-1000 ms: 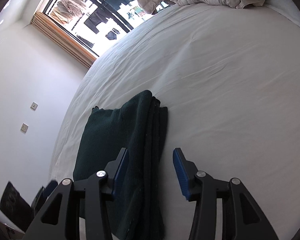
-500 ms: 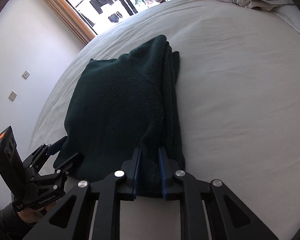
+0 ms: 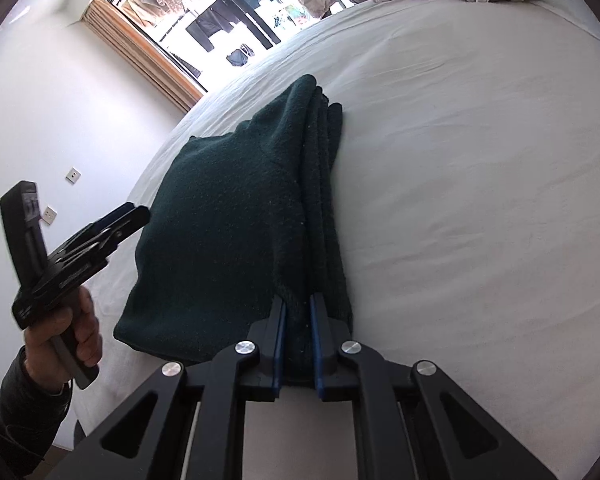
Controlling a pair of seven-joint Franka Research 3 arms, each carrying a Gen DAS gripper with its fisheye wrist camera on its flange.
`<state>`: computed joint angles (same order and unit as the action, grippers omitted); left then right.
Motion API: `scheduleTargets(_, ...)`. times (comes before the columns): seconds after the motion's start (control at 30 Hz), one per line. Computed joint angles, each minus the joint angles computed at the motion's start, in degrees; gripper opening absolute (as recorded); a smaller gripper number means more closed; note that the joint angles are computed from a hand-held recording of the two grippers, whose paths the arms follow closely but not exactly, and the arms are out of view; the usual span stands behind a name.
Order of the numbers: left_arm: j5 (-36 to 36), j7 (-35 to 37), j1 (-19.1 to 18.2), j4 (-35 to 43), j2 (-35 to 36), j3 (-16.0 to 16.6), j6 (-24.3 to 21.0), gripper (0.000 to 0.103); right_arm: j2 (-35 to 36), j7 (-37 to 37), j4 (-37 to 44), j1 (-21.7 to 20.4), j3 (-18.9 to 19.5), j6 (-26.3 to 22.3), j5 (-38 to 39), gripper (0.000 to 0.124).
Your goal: Fold small clothes
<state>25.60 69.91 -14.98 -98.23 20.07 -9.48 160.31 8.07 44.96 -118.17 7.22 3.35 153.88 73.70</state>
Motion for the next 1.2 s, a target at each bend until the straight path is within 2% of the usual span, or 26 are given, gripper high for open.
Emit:
scheduleTargets(0.03,-1.4,0.93,0.66,0.6,0.79,-0.6,-1.12,0.052,-0.1,-1.51,-0.22,-0.24,0.09,-0.22,1.6,0.007)
scheduleTargets(0.07,-0.32,-0.46,-0.02,0.17,1.01,0.38,-0.81,0.052,0.07,-2.91,-0.18,-0.3,0.19,-0.15,2.99,0.007)
scheduleTargets(0.17,8.79,-8.49,-4.01,-3.33,-0.62,5.1,1.66,0.052,-0.23,-5.17,-0.8,-0.17,0.22,0.34,5.21,0.007)
scheduleTargets(0.23,13.07,-12.19,-5.24,-3.87,-0.93,5.87,0.96,0.05,-0.27,-5.82,-0.97,0.02,0.15,0.7,5.85,0.006)
scheduleTargets(0.37,26.62,-22.0,-7.8,-7.94,-3.69,7.82,0.67,0.047,0.18,-5.96,-0.55,0.51,0.23,1.98,5.75,0.006)
scheduleTargets(0.47,33.65,-26.26,-7.68,-12.54,-6.63,7.11,1.15,0.046,0.49,-6.55,-0.42,0.62,0.38,2.74,6.19,0.006)
scheduleTargets(0.53,32.8,-24.37,-5.43,-15.1,-8.51,5.39,3.21,0.046,0.53,-7.08,-0.46,0.64,0.45,3.01,6.59,0.006)
scheduleTargets(0.6,23.97,-18.82,-1.62,-14.9,-8.77,2.57,4.66,0.046,0.56,-8.15,-0.51,0.56,0.51,3.0,7.65,0.006)
scheduleTargets(0.7,16.46,-14.87,0.93,-10.08,-6.46,1.23,4.53,0.046,0.26,-9.77,-0.93,0.37,0.44,2.41,9.56,0.006)
scheduleTargets(0.77,19.49,-17.01,-0.96,-4.22,-3.12,3.27,3.28,0.046,-0.03,-10.25,-1.28,0.48,0.34,2.37,10.06,0.006)
scheduleTargets(0.83,19.37,-15.86,-2.0,1.2,0.36,3.54,0.35,0.046,-0.23,-10.7,-1.51,0.58,0.23,2.34,10.49,0.006)
scheduleTargets(0.93,18.84,-14.93,-3.63,4.27,3.78,4.05,-2.78,0.045,-0.23,-11.97,-1.52,0.28,-0.03,0.96,12.33,0.006)
scheduleTargets(0.97,22.06,-17.95,-5.34,3.44,3.97,5.91,-1.65,0.045,-0.3,-12.33,-1.62,0.16,-0.13,0.4,12.88,0.006)
scheduleTargets(1.0,28.82,-24.33,-8.42,2.2,3.56,9.38,-0.48,0.044,-0.34,-12.42,-1.61,0.06,-0.25,-0.16,13.17,0.006)
scheduleTargets(1.03,33.91,-28.62,-10.04,1.69,3.31,11.05,-0.56,0.044,-0.43,-12.68,-1.66,-0.03,-0.35,-0.64,13.58,0.006)
scheduleTargets(1.13,36.36,-29.33,-9.35,2.53,3.61,9.44,-2.87,0.044,-0.97,-14.23,-2.0,-0.08,-0.54,-0.84,15.36,0.007)
scheduleTargets(1.2,35.1,-29.16,-7.55,1.35,2.84,7.87,-1.68,0.044,-1.26,-14.22,-2.18,0.05,-0.68,-0.48,16.0,0.007)
